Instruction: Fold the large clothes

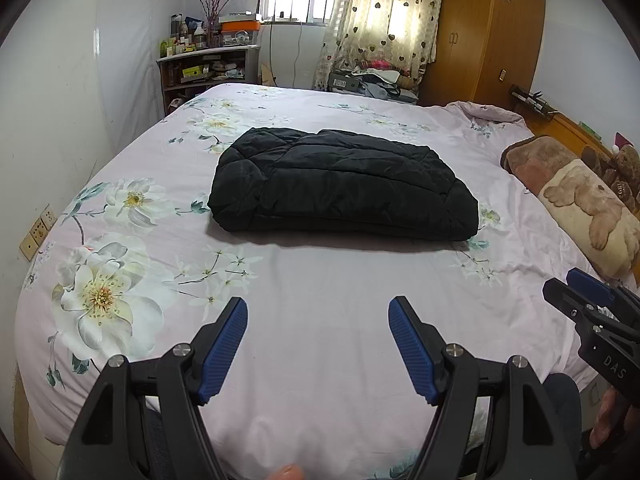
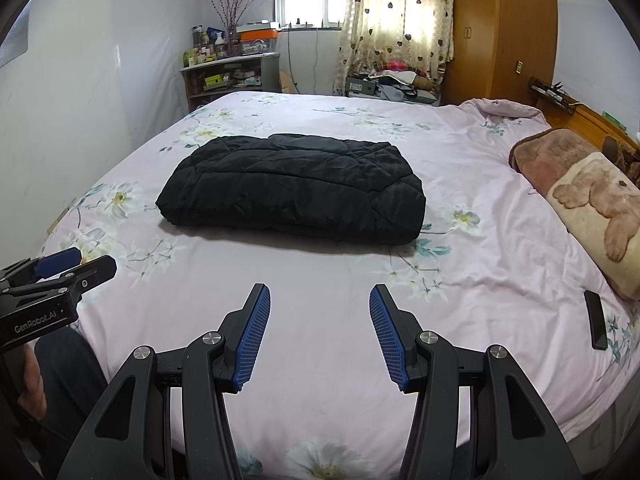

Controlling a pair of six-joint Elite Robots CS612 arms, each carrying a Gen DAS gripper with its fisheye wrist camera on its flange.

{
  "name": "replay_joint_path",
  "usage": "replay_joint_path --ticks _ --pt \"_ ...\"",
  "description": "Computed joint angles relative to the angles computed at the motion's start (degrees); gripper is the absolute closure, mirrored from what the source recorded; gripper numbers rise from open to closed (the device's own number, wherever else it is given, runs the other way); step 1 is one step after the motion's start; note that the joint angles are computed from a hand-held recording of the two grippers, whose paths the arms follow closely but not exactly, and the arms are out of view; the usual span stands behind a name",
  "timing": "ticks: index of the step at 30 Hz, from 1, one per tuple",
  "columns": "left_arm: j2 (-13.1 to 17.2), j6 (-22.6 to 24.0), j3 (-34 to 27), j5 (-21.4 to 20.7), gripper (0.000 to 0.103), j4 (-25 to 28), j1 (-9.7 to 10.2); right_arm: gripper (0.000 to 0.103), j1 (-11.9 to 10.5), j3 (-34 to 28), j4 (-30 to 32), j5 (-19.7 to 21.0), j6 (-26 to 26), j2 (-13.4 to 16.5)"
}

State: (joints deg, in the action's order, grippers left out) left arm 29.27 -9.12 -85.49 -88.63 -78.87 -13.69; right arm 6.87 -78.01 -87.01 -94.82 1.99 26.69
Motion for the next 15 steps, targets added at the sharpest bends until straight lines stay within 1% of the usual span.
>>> replay_joint_path --ticks 15 --pt "0.29 -0.42 -0.47 -0.02 0.028 0.62 -0.34 0.050 -0.25 -0.46 0.40 0.56 -0.66 0.36"
